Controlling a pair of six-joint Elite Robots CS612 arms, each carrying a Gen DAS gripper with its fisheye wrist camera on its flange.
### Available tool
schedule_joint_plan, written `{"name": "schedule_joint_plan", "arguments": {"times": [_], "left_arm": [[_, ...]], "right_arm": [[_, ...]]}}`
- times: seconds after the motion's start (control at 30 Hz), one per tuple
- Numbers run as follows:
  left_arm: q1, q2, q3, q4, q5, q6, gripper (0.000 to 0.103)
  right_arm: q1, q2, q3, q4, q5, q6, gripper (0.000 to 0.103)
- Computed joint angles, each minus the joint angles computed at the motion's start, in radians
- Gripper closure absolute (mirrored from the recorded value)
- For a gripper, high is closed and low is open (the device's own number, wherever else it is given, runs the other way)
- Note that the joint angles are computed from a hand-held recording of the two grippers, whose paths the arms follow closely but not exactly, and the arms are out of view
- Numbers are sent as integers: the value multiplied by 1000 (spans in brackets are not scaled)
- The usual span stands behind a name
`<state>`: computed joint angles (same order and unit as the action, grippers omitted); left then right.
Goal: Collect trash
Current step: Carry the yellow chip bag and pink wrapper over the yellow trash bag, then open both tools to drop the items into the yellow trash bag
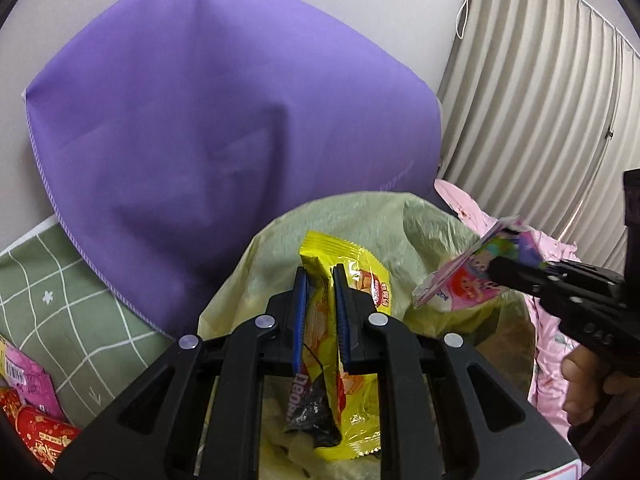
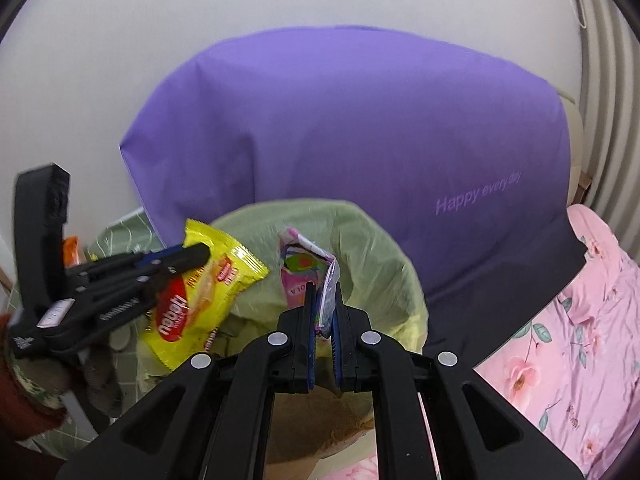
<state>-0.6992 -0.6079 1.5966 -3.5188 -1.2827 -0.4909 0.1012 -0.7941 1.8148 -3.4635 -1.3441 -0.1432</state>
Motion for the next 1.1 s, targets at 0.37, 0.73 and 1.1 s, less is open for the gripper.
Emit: {"name": "schedule_joint_plan", "arguments": {"times": [0.37, 0.73, 1.1], "left_arm": [[-5, 8, -61, 57, -25, 33, 91], [11, 5, -111, 134, -76, 55, 90], [46, -25, -88, 115, -194, 2, 67]], "right_arm": [[6, 16, -16, 28, -54, -7, 95], [17, 31, -37, 32, -114, -57, 95], [4, 6, -3, -28, -76, -9, 70]]}}
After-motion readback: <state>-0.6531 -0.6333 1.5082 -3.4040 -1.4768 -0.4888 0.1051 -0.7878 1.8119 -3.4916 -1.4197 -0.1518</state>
